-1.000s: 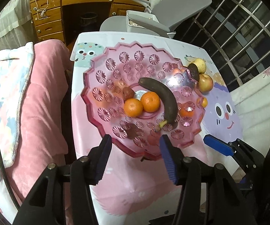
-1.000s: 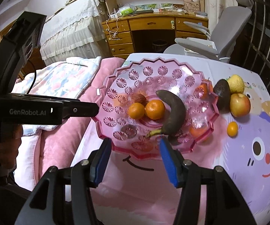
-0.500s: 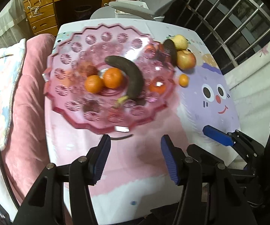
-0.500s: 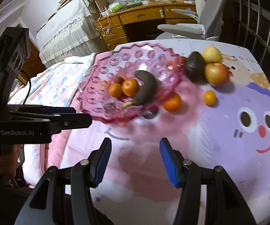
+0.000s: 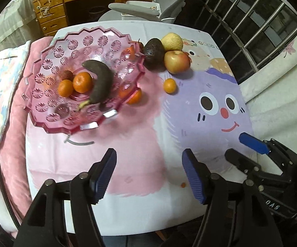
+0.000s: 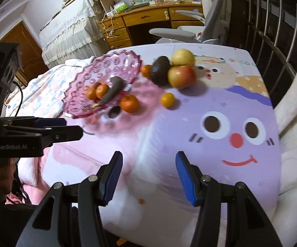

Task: Organize fruits
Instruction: 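Withdraw both tools and move them toward the apple, pear and avocado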

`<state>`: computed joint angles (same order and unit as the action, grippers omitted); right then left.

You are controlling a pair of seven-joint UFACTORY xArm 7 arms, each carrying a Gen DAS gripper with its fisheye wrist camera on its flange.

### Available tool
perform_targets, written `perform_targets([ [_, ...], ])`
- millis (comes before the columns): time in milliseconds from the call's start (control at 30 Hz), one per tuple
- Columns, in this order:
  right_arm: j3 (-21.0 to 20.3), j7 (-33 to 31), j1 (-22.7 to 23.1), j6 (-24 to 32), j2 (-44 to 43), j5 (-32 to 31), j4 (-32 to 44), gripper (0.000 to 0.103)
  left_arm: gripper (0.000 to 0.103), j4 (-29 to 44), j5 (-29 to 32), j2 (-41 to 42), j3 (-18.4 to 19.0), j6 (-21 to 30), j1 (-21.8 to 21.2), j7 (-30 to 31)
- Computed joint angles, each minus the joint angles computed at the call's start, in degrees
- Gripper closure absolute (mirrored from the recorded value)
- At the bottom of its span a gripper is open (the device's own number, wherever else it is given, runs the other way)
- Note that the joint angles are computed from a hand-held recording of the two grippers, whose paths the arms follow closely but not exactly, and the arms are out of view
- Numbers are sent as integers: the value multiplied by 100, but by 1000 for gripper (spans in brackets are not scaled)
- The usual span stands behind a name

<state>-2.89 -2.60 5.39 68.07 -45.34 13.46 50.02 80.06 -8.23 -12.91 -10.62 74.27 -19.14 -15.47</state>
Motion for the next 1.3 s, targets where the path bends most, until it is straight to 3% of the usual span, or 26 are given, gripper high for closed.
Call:
perform_targets([
  [233,-698,-720,-229,463,364,12,317,49,38,142,505,206,-392,-107,-219,-996],
  [533,-966,-884,-691,681,1027,449,860,37,37,733,1113,753,-512,29,-587,-1428],
  [867,-1012,-592,-998,1229,2201,947,1879,33,37,1247,1338,1436,-332,-286,-764,-1807],
  [1300,-689,-35,-1472,1315,3942,1736,3086,33,37,1727,1049,2460,-31,-978,-786,-1927],
])
